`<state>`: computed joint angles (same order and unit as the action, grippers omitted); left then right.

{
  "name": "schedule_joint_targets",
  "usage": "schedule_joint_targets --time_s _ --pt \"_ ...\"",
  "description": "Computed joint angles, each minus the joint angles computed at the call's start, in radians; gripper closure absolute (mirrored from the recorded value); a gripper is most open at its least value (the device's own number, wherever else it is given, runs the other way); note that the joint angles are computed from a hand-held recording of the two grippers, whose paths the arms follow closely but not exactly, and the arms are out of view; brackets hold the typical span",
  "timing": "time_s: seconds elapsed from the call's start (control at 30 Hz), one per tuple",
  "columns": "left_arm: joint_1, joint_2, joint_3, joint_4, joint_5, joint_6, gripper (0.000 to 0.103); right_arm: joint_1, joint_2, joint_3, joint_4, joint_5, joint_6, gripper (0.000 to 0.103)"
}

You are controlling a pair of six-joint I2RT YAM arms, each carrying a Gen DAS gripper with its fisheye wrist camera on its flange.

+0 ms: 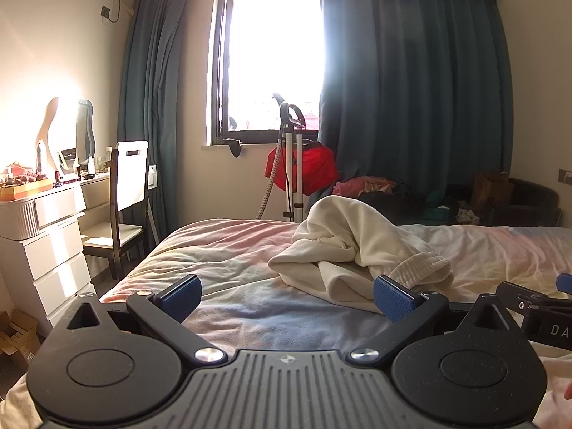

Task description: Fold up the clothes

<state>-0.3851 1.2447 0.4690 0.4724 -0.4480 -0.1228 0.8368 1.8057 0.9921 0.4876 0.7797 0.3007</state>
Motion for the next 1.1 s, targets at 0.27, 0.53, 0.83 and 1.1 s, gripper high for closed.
schedule_joint_targets --time_s 0.27,0.53,0.83,1.1 --pt "0.021 -0.051 -0.014 -0.048 0.038 0.002 0.0 -0.001 -0.004 -0.014 0.023 -0.001 -0.003 0.0" --pt "-0.008 -0.025 -0.002 -0.029 -0.021 0.059 0.0 -0.001 0.0 -0.013 0.024 0.002 0.001 0.0" --pt "-0.015 -0.019 -0.012 -0.01 -0.034 0.073 0.0 -0.001 0.005 -0.004 0.011 0.007 0.012 0.0" --pt "-0.006 -0.017 -0.017 0.004 -0.032 0.068 0.0 -0.002 -0.001 -0.005 0.004 0.008 0.024 0.0"
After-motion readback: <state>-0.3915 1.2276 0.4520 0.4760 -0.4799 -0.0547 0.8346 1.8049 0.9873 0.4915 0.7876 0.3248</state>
